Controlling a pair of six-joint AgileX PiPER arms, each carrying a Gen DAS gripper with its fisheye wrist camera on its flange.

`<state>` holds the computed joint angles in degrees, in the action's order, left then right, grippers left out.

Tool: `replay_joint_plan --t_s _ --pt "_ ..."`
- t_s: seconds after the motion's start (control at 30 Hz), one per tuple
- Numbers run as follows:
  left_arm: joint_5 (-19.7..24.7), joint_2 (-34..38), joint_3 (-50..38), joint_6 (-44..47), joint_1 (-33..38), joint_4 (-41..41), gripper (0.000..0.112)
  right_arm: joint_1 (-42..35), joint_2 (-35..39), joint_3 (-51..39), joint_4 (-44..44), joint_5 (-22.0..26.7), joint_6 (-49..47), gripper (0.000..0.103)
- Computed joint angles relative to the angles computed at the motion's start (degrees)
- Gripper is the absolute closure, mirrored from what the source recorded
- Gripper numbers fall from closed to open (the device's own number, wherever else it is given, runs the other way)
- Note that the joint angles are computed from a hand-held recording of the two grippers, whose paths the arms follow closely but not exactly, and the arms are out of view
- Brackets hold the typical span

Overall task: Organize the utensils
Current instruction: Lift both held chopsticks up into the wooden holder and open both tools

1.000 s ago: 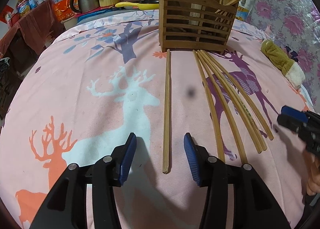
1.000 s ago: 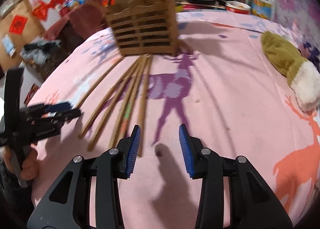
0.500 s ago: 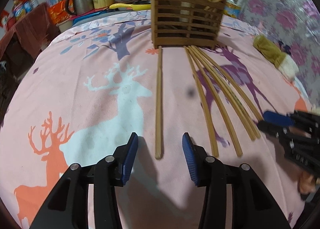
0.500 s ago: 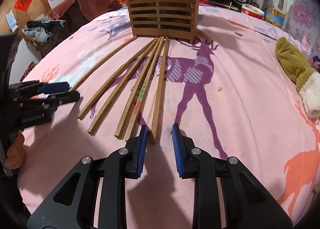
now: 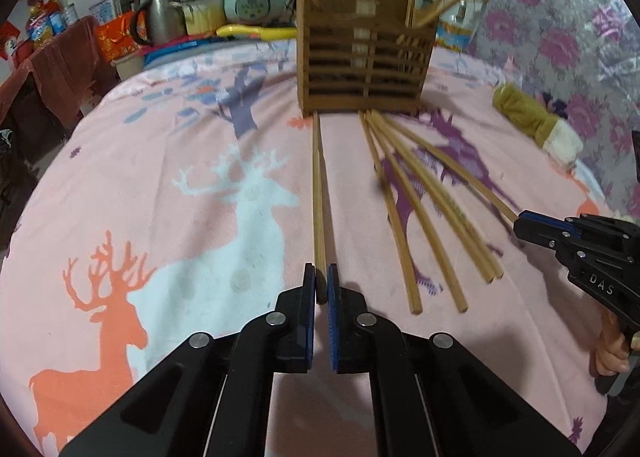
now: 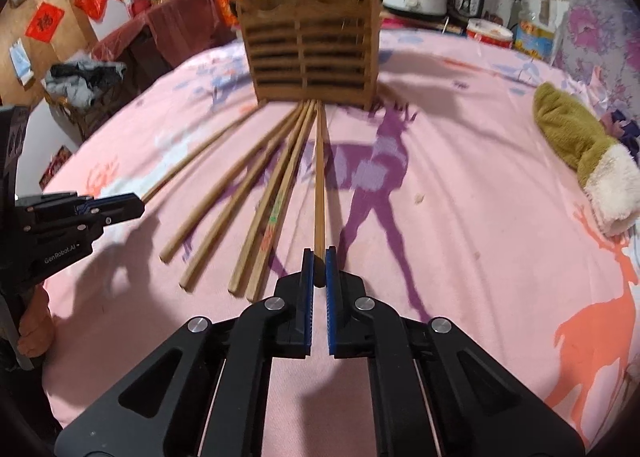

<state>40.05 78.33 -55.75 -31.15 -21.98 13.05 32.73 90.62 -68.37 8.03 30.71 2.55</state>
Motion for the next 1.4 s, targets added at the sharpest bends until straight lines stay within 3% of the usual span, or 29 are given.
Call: replay_joint_plan --t_s 0.23,0.43,0.93,1.2,1.3,1.37,1.4 --pt "-2.6 -4.9 0.8 -2.2 0.7 0.6 0.106 -0.5 -5.4 4.0 -2.5 -7.7 3.6 0.097" --pt "3.0 -4.9 -5.7 -1.6 -0.7 2.0 0.106 -1.1 -9.5 4.0 -0.3 -10.4 2.2 0.097" --pt "16.8 7.5 -34.9 3.7 -2.6 3.5 0.107 0.3 -4.4 -13.8 -5.5 -0.8 6.6 0.097" --pt "26.3 17.4 -57.9 8.7 -0.7 2.7 0.107 -0.4 0.3 -25.7 -5.8 4.3 5.9 0.097" --pt "26.6 16.0 -54.0 12.0 0.8 -1.5 0.107 -1.1 0.4 -25.6 -3.9 4.0 4.6 0.097" --pt "22.3 11.3 -42.9 12.4 0.3 -0.7 0.105 -1.8 -0.3 -23.7 -1.7 3.1 2.9 0.097" --pt "22.4 9.2 -37.1 11.8 -0.3 -0.5 0.103 -2.3 -0.9 -22.0 0.1 2.2 1.4 0.097"
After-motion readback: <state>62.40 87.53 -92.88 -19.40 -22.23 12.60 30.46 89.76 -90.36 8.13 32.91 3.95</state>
